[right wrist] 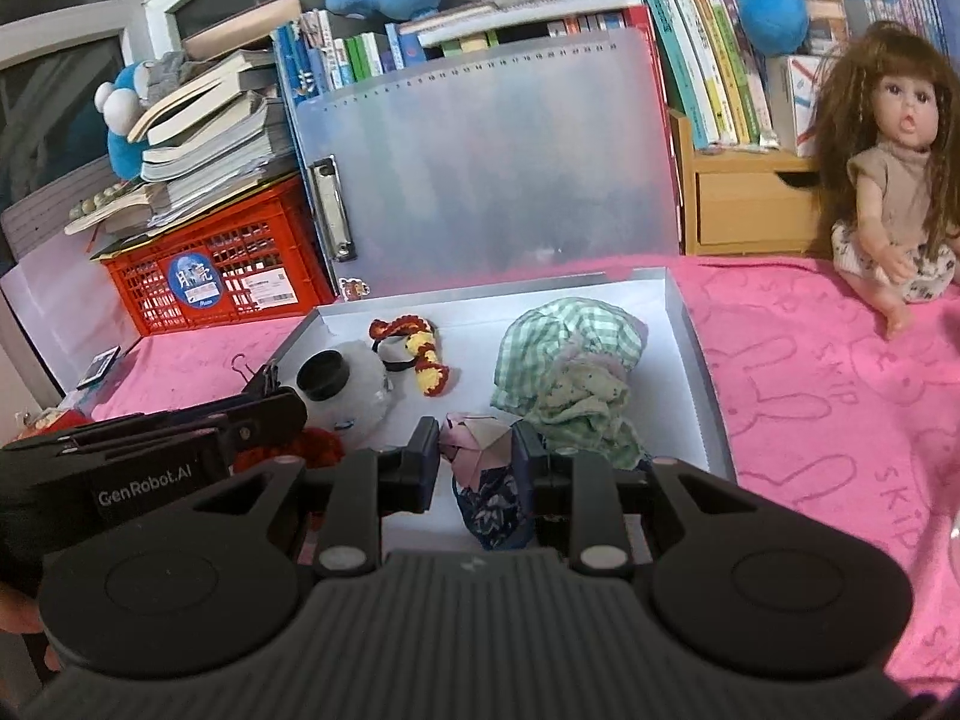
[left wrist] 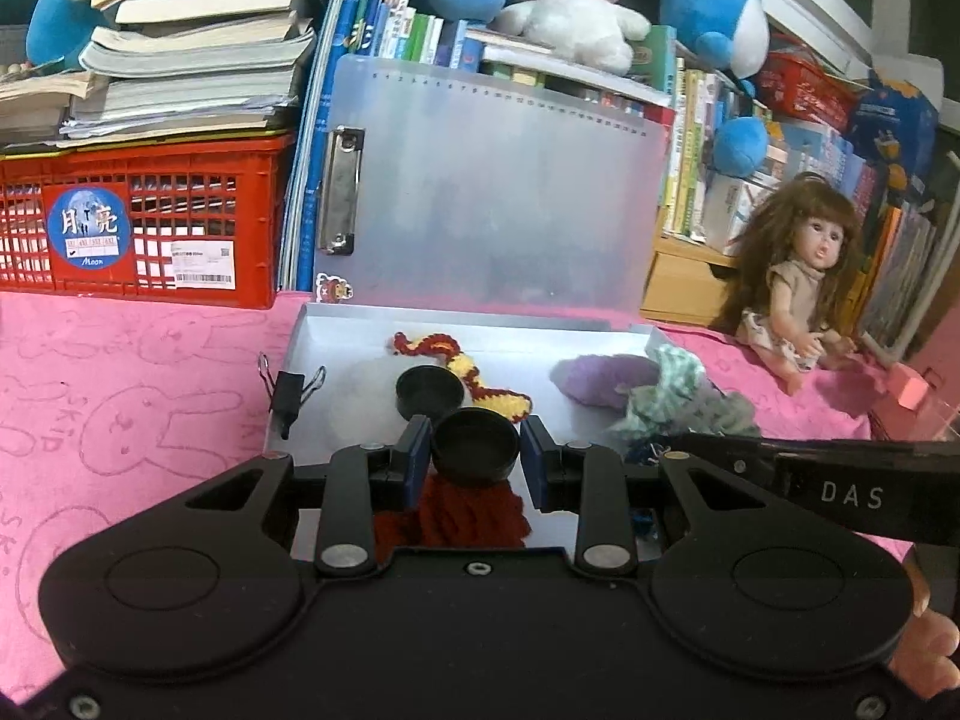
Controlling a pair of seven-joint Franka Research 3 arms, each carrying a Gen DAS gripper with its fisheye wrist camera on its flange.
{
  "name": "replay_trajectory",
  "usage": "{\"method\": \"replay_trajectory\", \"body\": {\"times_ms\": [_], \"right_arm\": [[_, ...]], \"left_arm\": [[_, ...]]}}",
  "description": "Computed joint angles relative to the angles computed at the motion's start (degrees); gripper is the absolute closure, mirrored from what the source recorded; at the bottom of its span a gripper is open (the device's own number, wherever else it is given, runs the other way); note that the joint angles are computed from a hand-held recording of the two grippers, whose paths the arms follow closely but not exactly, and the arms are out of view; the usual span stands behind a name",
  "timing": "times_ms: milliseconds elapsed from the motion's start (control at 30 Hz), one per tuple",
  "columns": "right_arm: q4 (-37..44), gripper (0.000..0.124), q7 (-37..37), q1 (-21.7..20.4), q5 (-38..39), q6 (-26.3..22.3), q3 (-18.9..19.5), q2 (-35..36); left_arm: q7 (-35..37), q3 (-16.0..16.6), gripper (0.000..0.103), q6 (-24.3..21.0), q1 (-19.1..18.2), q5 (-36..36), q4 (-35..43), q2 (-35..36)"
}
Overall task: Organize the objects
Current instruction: 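Lower the black disc into the box and open the left gripper while the right releases the white item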
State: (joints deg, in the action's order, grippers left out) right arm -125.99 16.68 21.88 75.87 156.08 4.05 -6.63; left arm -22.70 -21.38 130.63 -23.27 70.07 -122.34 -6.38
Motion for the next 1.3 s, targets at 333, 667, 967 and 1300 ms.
{"method": "replay_trajectory", "body": {"times_ms": [333,667,967,1300], "right_arm": [[5.61,0.094,6.30,-0.53,-6.64,2.15,1.20,5.22],[11.20,0.094,15.41,-2.83,-12.75,-0.99,2.20,10.31],[11.78,0.093,16.57,-4.22,-11.55,-4.30,2.78,11.25],[11.57,0.091,16.73,-4.45,-10.46,-4.66,2.79,11.16]], "left_arm": [[1.20,2.90,0.073,5.54,2.88,-1.15,1.48,1.81],[1.54,3.81,0.072,6.59,3.83,2.24,2.89,3.97],[1.66,4.01,0.072,7.87,3.18,4.10,3.41,4.78],[6.29,4.01,0.072,7.04,1.69,3.63,5.20,6.72]]}}
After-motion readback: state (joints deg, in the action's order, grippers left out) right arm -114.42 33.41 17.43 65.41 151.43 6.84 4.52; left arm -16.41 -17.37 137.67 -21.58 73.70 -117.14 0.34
